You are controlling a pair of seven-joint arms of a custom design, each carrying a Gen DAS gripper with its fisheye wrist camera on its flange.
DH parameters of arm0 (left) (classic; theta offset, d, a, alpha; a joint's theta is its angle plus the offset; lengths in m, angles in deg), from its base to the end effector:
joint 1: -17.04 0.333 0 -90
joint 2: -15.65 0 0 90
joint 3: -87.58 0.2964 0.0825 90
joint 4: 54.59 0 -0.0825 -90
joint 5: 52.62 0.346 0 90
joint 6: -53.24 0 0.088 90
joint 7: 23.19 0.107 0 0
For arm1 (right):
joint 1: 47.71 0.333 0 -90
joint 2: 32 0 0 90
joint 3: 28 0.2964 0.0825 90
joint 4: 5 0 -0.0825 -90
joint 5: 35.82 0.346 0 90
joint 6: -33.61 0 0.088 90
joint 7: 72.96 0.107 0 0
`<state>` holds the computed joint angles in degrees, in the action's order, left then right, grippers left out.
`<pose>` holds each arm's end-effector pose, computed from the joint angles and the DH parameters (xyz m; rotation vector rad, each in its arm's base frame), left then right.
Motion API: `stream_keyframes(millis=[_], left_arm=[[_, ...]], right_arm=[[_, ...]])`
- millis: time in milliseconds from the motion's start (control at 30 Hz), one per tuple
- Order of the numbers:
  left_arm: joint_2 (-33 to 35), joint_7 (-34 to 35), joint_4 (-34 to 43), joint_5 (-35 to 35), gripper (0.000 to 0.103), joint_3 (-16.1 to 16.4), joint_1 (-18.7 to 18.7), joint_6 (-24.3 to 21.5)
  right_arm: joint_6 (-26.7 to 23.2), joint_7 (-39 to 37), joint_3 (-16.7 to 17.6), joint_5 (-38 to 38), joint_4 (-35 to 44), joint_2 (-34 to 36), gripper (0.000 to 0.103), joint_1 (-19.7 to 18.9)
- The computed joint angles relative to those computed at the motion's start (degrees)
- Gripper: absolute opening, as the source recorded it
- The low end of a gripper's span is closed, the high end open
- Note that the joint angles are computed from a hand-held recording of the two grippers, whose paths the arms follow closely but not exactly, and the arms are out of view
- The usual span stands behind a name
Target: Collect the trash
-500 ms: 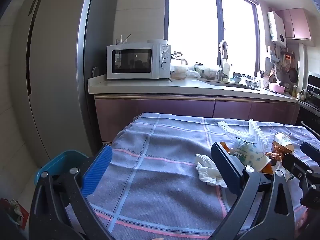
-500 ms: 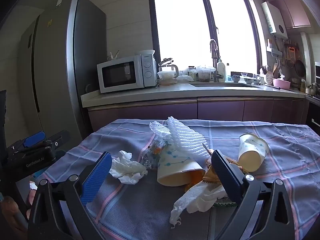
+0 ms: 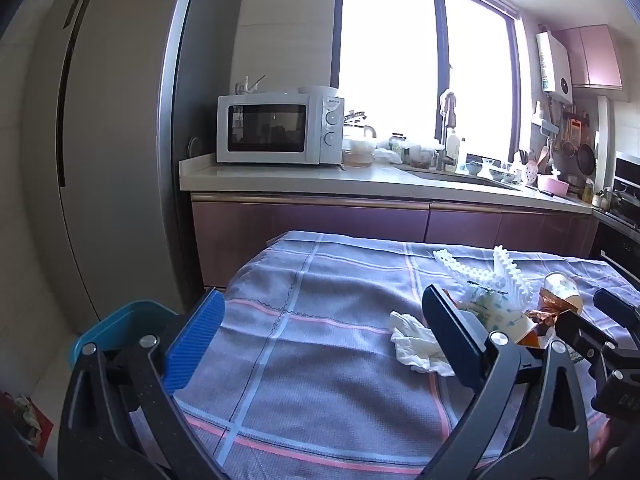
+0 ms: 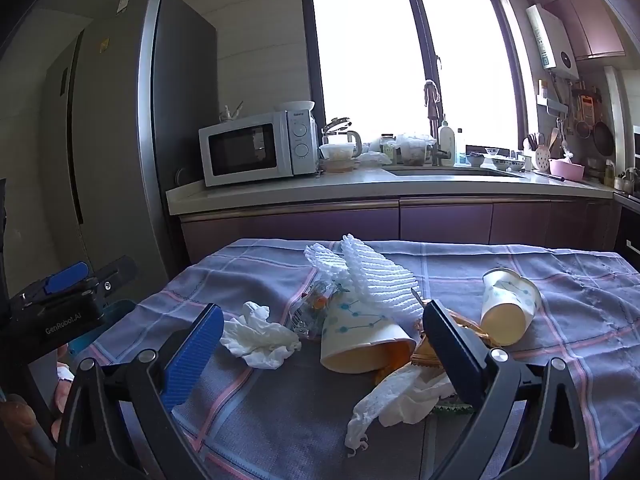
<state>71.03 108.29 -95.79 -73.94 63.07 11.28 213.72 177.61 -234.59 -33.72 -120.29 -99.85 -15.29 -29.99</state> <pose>0.7522 -0.1857 0.5210 -1.0533 1.9258 -1.4252 0.6276 0.1493 0.4933 -0.9804 1.8876 -1.2232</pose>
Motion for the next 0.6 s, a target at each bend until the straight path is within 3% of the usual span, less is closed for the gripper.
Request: stream_keyframes(millis=[267,600], left_arm=[[-2.22,2.50,-4.30,-1.55,0.097,-1.88,1.53,2.15],[-2.54,3.01,-4.61,-2.04,0.097,-1.92,1.58,2.00]], right_arm=[[-0.19,1.02,-0.10,-0.49,-0.31,-0.20,0.096,0.09],[-0.07,1.23,0.06,-0.92,-0.38,-0.19,0.096,-0.15]])
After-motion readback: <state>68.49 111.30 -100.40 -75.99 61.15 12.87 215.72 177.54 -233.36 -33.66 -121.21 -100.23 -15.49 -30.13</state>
